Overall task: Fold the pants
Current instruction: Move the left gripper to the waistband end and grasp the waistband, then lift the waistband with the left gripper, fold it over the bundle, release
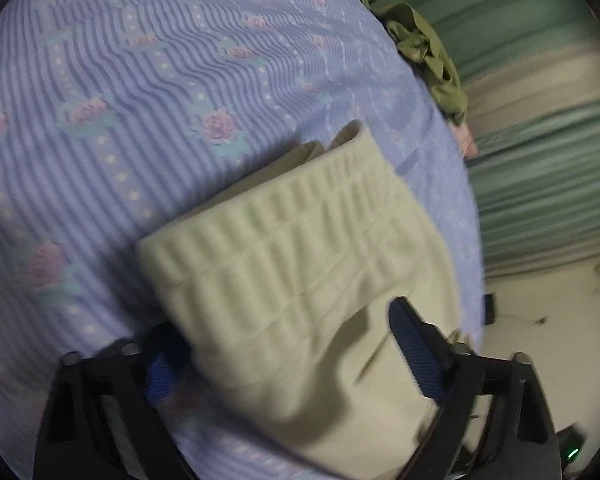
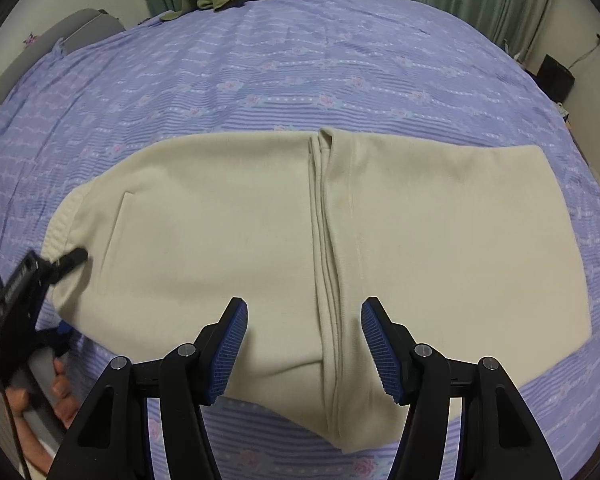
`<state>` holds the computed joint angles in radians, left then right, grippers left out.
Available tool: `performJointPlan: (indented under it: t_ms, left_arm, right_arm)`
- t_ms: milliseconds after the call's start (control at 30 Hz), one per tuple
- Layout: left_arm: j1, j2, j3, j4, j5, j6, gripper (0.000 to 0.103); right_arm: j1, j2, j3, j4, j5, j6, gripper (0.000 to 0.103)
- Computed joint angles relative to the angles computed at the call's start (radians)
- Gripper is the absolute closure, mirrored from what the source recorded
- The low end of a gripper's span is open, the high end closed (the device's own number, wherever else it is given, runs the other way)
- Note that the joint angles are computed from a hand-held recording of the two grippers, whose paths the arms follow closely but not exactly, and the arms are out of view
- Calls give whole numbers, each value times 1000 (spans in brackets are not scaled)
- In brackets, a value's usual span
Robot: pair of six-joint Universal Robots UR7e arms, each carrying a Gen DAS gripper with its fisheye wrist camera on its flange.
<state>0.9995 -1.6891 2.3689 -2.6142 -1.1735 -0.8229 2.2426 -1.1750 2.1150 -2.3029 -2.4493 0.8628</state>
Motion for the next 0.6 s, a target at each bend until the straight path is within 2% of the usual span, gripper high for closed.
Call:
performJointPlan:
  t_ms: [33, 133, 167, 300, 467, 600]
  left_arm:
    - [-1, 5, -11, 28, 8, -25, 51]
    - [-21, -32, -15, 53, 5, -63, 74]
    - [-37, -49, -15, 60, 6, -61, 77]
    - [-158, -92, -46, 169, 96, -63, 78]
    - [-350, -77, -113, 347, 267, -49, 78]
    - [-493, -23, -180, 490, 376, -90, 78]
  right_arm:
    - [1, 2, -2, 5, 3, 2, 42]
    - [17, 4, -9, 38, -7, -13, 42]
    - [26, 4, -11, 39, -12, -28, 42]
    - [47, -30, 2, -16, -5, -77, 42]
    - [50, -139, 34, -24, 1, -32, 42]
    - [61, -266, 65, 30, -18, 34, 42]
